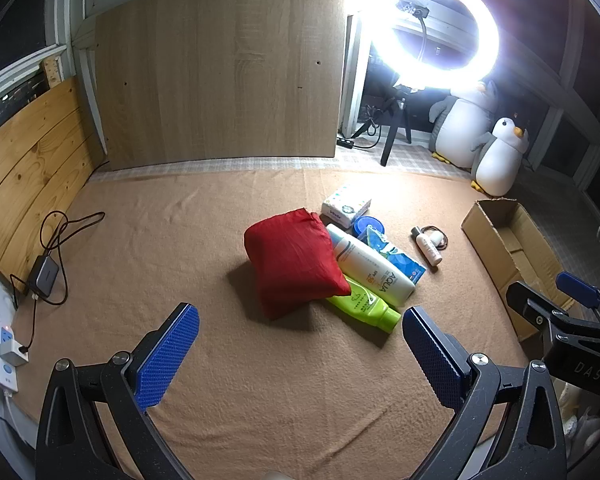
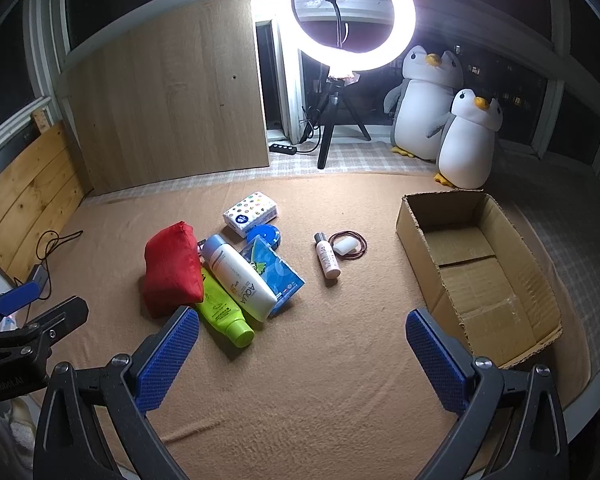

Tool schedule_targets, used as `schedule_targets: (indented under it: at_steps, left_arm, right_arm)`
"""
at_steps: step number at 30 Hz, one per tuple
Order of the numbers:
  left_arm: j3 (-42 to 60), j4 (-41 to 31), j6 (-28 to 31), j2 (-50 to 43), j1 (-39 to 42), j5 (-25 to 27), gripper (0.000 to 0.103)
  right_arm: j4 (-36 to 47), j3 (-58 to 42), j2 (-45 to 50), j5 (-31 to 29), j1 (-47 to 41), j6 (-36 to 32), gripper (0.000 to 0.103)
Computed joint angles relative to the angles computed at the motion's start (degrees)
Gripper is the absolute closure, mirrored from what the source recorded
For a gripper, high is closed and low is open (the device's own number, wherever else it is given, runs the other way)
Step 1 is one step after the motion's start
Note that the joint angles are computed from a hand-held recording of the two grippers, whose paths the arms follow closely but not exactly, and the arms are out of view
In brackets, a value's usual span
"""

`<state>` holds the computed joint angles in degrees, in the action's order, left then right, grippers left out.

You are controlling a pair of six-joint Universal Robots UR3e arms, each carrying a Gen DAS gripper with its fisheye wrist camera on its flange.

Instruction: Organize objects

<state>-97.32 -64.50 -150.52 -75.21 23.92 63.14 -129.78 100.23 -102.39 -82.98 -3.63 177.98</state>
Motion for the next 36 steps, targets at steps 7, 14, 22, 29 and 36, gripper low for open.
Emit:
schedule_targets:
  at_steps: [7, 14, 22, 29, 36]
  left_arm:
    - [0.18, -0.17, 0.04, -0.05, 0.04, -0.01, 0.0]
    - [0.41, -0.16, -0.21, -0.22, -0.16, 0.18, 0.0]
    - [0.84, -0.04, -0.42, -0.8, -0.29, 0.36, 0.0]
    - [1.71, 0.9, -1.06, -2.66, -1.03, 1.1, 0.0]
    - [2.89, 4.16, -2.81, -6.7, -2.09, 2.85, 0.0]
  right_arm:
    - [0.07, -0.12, 0.15, -0.1, 0.06, 0.02, 0.001]
    - [0.17, -0.08, 0.04, 0.12, -0.14, -0.16, 0.001]
    - [0.38, -0.24, 0.2, 0.31, -0.25, -0.34, 0.001]
    - [0.22, -0.47, 0.78, 0.11, -0.11, 0.01, 0.001]
    - [0.29, -1.15, 2.07, -0.06, -0.05, 0.1, 0.001]
